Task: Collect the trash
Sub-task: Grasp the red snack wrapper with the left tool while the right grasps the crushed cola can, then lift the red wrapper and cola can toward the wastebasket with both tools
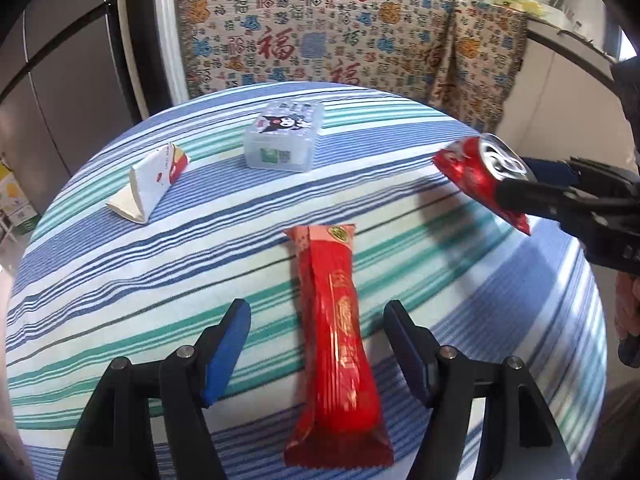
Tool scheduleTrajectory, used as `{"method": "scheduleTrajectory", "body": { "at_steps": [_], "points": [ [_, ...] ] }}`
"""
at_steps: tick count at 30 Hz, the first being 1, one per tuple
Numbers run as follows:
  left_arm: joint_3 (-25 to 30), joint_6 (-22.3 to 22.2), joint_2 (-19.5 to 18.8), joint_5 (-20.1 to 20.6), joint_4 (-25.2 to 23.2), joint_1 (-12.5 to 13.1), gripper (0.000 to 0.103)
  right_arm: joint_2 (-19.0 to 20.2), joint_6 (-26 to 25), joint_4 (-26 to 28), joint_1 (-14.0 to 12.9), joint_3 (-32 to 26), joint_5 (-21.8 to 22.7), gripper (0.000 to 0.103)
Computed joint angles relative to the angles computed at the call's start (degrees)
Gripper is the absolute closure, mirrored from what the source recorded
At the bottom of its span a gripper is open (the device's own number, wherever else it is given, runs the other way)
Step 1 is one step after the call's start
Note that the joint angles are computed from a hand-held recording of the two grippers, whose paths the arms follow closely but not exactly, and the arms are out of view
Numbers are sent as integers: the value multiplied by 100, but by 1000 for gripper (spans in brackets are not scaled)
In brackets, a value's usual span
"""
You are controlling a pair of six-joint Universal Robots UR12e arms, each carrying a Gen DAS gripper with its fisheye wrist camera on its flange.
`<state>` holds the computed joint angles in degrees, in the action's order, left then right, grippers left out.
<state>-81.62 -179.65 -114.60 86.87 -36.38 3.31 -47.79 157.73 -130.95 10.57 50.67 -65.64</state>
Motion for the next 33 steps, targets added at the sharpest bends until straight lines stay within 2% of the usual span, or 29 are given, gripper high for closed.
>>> {"method": "scheduleTrajectory", "body": {
  "at_steps": [3, 7, 8, 9, 10, 18, 33],
  "points": [
    [-46, 80, 58, 0, -22, 12, 32, -251, -41, -172, -65, 377, 40, 48],
    [125, 93, -14, 26, -327, -14, 36, -354, -147, -154, -85, 541, -4, 48],
    [171, 125, -40, 133, -375, -48, 56, -357, -160, -140, -84, 551, -29, 48],
    [187, 145, -53, 307, -359, -91, 65, -359, -157, -138, -84, 560, -55, 48],
    [197, 155, -53, 296, -371, -97, 82, -360, -142, -130, -83, 563, -72, 48],
    [158, -205, 42, 176, -195, -122, 88, -455, -37, -262, -142, 688, 101, 48],
    [438, -58, -54, 378, -189, -529, 89, -718, 173, -514, -344, 1094, 210, 48]
  ]
}}
